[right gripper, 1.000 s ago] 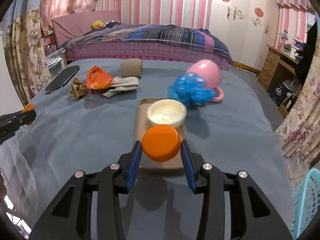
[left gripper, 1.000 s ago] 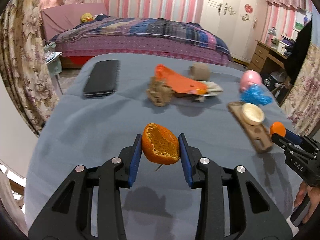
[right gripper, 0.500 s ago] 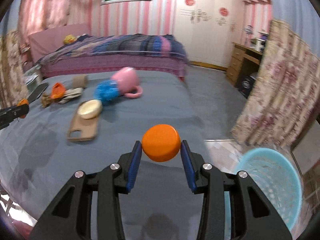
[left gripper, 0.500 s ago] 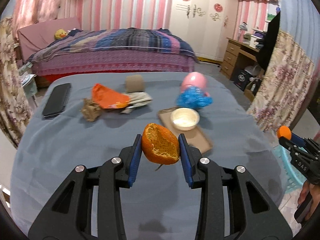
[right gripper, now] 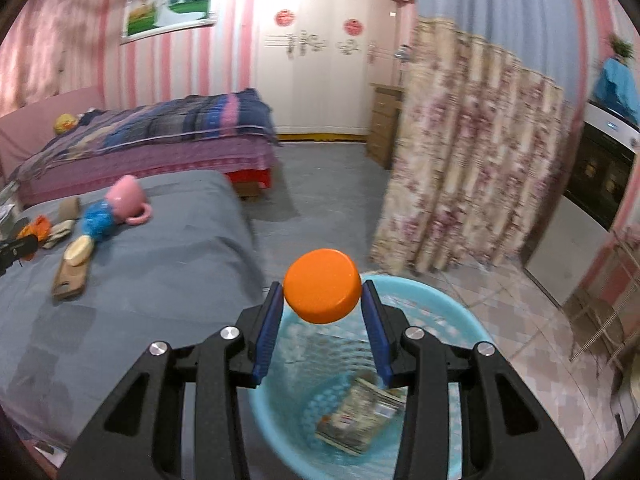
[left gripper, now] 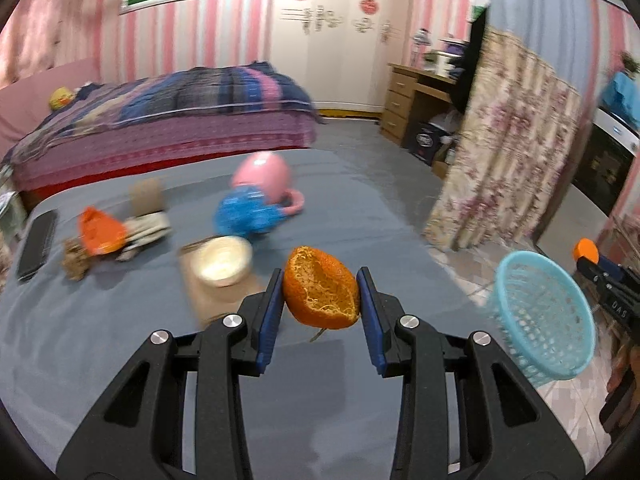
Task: Collect trash
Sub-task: 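Carry the orange peel and orange lid over the light-blue basket with both tools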
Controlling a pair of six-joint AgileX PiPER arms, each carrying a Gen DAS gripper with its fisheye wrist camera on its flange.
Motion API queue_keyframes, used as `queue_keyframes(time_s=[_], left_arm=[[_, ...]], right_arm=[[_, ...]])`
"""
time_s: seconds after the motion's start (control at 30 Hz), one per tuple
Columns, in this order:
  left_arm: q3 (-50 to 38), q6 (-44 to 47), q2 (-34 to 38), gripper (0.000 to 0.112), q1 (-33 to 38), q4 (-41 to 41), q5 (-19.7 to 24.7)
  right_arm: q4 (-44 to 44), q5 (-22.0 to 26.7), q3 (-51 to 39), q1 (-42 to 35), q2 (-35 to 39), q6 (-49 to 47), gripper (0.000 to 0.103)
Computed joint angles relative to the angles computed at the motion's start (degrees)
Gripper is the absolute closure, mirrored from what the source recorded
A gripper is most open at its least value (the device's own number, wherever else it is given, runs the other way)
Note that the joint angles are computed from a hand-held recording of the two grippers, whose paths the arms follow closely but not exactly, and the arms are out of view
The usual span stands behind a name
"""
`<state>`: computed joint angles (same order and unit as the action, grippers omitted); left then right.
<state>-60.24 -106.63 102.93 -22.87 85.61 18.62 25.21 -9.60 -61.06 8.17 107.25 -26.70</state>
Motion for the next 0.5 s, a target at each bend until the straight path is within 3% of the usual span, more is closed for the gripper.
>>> queue_keyframes(time_s=[0.33, 0.5], left_arm=[[-21.7, 18.8, 16.5, 0.077, -10.8, -13.7, -2.2], [-33.6, 35.2, 24.9, 0.077, -14.1, -29.4, -1.6]], right_arm=[[-8.4, -4.4, 4.4, -10.0, 0.4, 7.9, 0.063], [-12.6, -5.3, 4.8, -13.6, 2.4, 11.7, 0.063]])
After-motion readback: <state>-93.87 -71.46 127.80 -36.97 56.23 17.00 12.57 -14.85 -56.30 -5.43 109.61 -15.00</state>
